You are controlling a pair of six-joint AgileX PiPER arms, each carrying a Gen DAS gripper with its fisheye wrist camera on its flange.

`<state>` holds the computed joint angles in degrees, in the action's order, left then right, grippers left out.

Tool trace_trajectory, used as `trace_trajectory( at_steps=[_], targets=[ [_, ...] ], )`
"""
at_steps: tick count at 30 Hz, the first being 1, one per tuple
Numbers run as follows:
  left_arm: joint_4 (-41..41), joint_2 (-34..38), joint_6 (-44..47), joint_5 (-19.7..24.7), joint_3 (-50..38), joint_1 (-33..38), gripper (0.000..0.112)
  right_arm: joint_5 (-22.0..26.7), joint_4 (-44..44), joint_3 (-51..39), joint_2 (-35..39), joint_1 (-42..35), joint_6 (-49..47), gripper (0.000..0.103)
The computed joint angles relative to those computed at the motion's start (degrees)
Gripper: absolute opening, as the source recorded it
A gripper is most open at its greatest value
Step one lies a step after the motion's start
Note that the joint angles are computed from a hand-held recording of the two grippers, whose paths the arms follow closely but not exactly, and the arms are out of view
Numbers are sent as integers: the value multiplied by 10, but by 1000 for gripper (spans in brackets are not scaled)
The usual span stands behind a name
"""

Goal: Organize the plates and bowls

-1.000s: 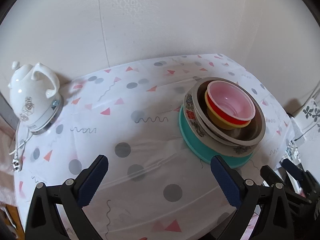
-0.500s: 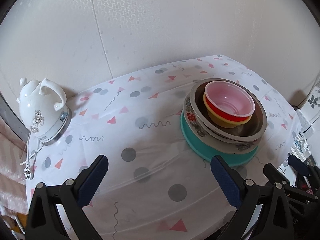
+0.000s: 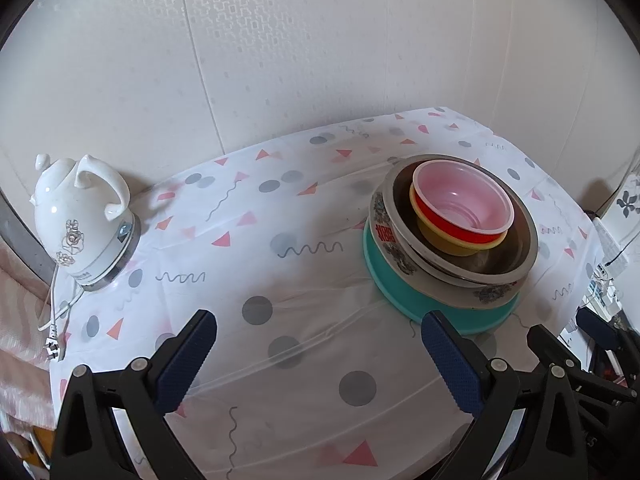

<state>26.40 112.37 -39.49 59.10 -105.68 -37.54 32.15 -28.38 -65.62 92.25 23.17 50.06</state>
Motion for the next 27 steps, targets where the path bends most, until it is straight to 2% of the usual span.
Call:
trace_trajectory(
  at_steps=[27],
  targets=[
    [-13, 20, 19, 2, -29, 0, 103, 11, 12, -12, 12, -9, -9, 79]
  ],
)
